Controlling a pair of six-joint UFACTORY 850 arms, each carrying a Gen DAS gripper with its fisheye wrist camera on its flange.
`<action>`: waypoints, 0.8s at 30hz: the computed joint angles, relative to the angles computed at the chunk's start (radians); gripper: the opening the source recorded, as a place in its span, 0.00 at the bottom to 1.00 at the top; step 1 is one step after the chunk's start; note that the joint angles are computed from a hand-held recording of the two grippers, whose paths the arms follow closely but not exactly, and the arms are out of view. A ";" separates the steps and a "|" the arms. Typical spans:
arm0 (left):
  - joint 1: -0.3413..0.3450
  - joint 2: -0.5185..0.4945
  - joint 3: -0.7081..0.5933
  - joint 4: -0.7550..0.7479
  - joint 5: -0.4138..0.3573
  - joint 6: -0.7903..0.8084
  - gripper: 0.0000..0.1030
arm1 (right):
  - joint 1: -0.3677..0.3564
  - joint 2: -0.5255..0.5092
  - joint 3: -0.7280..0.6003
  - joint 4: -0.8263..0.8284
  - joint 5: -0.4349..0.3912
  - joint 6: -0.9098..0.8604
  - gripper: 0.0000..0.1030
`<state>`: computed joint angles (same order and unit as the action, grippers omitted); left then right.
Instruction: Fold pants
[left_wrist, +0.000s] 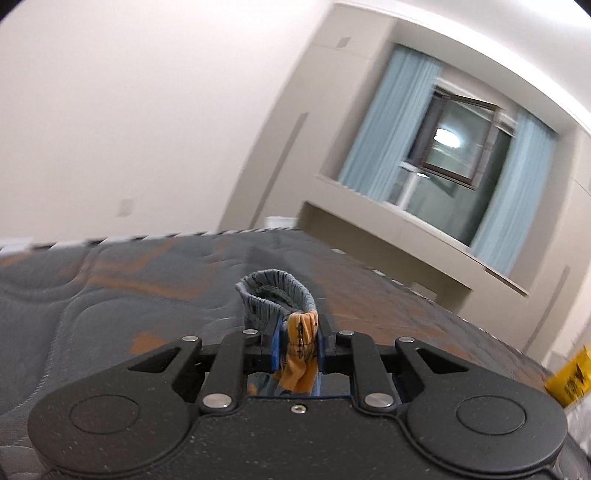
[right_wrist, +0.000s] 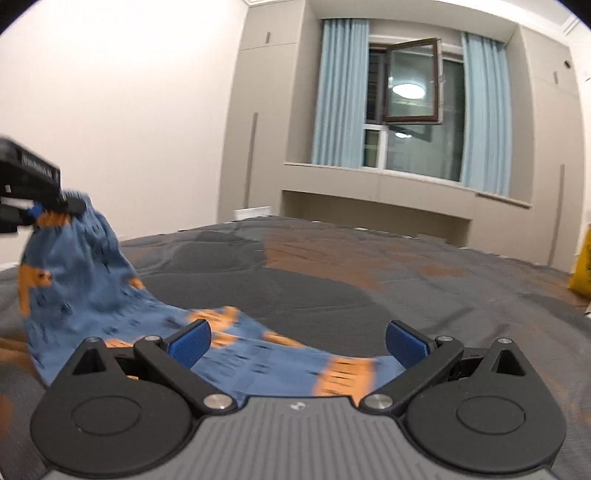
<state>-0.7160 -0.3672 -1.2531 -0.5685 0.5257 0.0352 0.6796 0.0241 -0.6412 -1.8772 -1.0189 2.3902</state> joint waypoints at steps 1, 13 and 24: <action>-0.019 -0.001 -0.005 -0.003 0.007 0.025 0.18 | 0.001 0.021 0.021 0.013 -0.019 -0.008 1.00; -0.236 -0.086 -0.082 0.093 -0.104 0.250 0.19 | 0.007 0.248 0.238 0.228 -0.155 -0.056 1.00; -0.259 -0.122 -0.050 0.232 -0.158 0.215 0.63 | -0.043 0.416 0.340 0.250 -0.089 0.038 1.00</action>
<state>-0.9745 -0.4893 -1.3031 -0.3361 0.3677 0.2505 0.6362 0.4403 -0.3015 -1.6271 -1.1077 2.4286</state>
